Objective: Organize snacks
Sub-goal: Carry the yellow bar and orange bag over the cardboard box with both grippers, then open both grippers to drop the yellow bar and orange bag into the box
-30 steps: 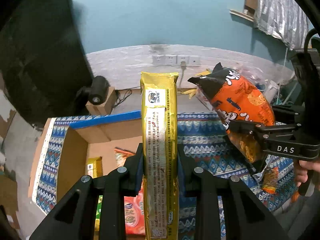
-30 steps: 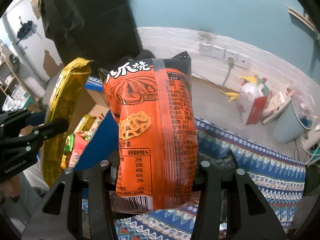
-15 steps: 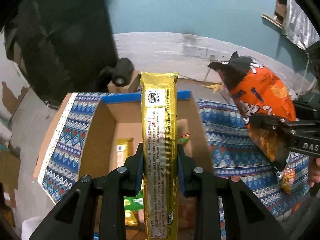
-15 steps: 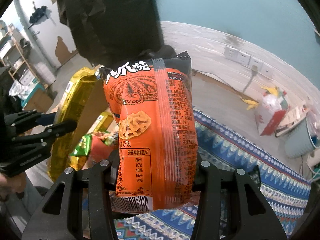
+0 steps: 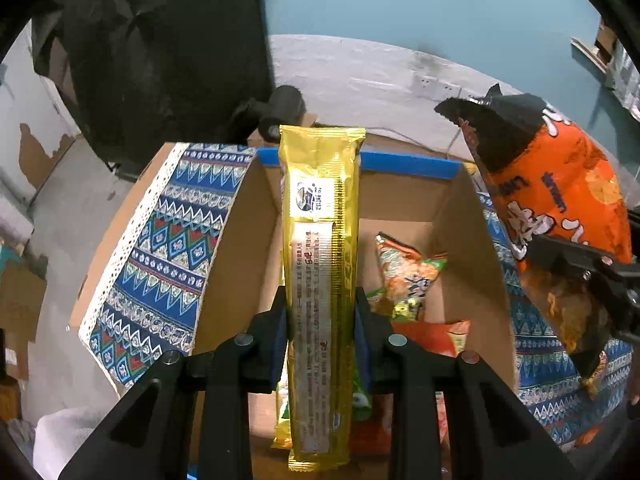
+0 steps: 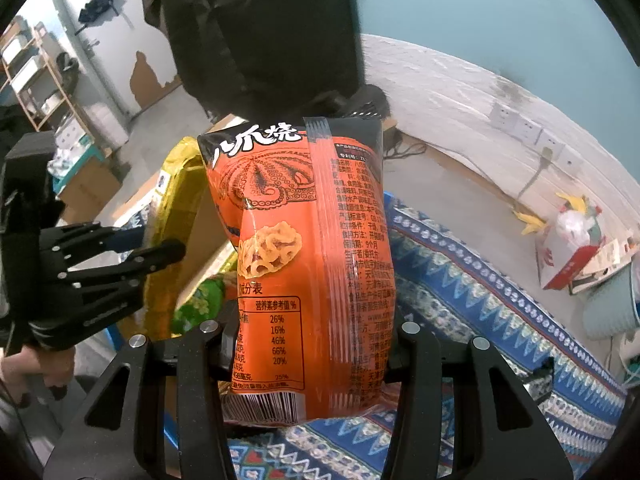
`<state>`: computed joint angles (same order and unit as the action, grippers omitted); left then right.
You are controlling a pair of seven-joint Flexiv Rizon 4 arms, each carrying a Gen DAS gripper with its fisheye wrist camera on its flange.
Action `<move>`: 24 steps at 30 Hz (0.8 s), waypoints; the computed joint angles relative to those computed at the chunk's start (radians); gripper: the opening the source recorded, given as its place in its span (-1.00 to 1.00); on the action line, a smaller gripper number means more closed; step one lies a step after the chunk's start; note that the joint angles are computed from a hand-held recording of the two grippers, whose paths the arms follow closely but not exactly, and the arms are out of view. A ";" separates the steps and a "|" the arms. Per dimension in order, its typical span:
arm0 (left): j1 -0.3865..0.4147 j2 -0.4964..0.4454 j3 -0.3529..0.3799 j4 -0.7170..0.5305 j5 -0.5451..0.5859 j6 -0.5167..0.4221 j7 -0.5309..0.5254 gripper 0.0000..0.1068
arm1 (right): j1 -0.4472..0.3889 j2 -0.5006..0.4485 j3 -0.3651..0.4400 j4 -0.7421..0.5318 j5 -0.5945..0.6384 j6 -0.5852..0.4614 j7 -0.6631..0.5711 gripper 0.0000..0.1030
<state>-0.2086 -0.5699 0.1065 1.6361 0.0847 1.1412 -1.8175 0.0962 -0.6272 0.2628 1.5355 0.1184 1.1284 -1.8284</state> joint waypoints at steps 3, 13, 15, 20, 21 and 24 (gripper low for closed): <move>0.001 -0.002 0.009 0.000 -0.001 -0.017 -0.013 -0.44 | 0.012 -0.010 0.002 -0.013 -0.003 -0.009 0.005 -0.11; -0.007 0.053 0.045 0.032 0.080 -0.018 -0.098 0.03 | 0.043 -0.050 0.003 -0.065 -0.007 -0.045 0.028 -0.10; 0.003 0.067 0.037 0.048 0.077 -0.010 -0.098 0.03 | 0.048 -0.055 0.004 -0.074 -0.008 -0.051 0.033 -0.10; 0.010 0.087 0.033 0.068 0.084 0.000 -0.108 0.04 | 0.064 -0.068 0.001 -0.087 -0.013 -0.059 0.050 -0.09; 0.014 0.090 0.030 0.073 0.081 0.003 -0.106 0.04 | 0.063 -0.072 0.005 -0.091 -0.011 -0.062 0.049 -0.06; 0.018 0.093 0.024 0.077 0.078 0.009 -0.101 0.05 | 0.063 -0.081 0.007 -0.105 -0.006 -0.078 0.054 0.02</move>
<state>-0.1906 -0.4771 0.1301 1.7135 0.1629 1.1502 -1.9187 0.1589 -0.7081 0.2695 1.4303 0.1126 1.0508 -1.7742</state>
